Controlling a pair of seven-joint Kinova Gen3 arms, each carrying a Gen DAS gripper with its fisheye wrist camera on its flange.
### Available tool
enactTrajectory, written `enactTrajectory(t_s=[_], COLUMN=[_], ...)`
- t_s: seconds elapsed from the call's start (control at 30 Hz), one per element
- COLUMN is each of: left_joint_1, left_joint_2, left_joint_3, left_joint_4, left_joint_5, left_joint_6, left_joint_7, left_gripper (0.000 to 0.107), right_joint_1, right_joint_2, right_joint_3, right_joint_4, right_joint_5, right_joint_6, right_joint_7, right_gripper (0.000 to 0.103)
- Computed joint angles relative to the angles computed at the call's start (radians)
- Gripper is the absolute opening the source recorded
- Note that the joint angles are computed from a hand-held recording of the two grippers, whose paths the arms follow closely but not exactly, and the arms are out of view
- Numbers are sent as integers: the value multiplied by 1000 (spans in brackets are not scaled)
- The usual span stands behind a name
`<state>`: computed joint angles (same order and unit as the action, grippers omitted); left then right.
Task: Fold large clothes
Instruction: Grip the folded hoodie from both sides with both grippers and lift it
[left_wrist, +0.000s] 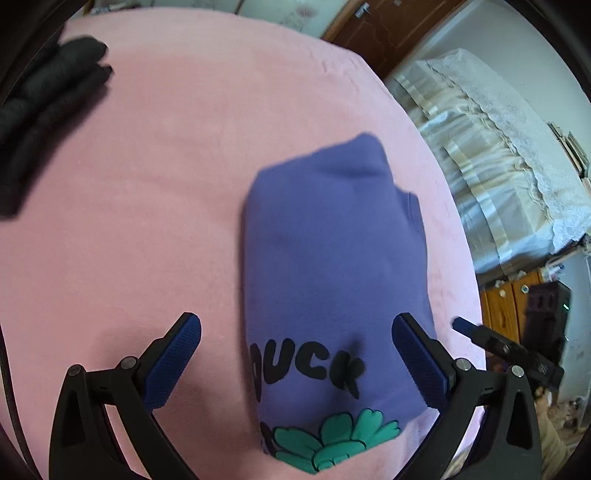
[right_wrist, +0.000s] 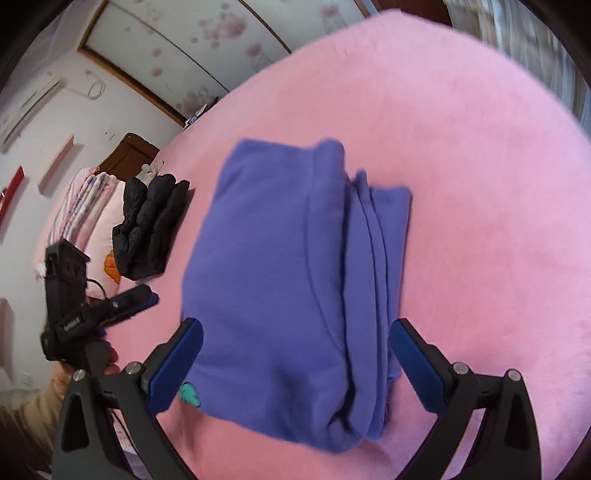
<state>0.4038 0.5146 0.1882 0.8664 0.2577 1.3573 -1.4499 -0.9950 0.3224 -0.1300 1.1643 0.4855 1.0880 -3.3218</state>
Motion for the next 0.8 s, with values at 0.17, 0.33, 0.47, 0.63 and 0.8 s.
enactTrajectory(t_s=[0.17, 0.33, 0.47, 0.63, 0.8], left_joint_1=[-23, -63, -80, -75, -64], left_joint_2=[66, 121, 175, 203, 245], left_joint_3=[18, 50, 73, 71, 67], left_joint_4=[5, 1, -25, -30, -103], left_joint_5=[49, 134, 195, 209, 206], left_joint_6=[2, -1, 28, 25, 87], left_joint_7=[-17, -60, -90, -129, -114], left_gripper=[102, 103, 103, 103, 103], right_joint_1=[211, 356, 439, 513, 608], right_joint_2=[-25, -48, -57, -26, 27], right_joint_3=[-181, -286, -314, -342, -426], right_joint_4=[188, 344, 427, 454, 416], right_joint_5=[6, 31, -27, -157, -334], right_joint_6=[-203, -407, -569, -737, -731], right_joint_7=[-101, -157, -124, 71, 267], right_gripper=[101, 101, 103, 103, 103])
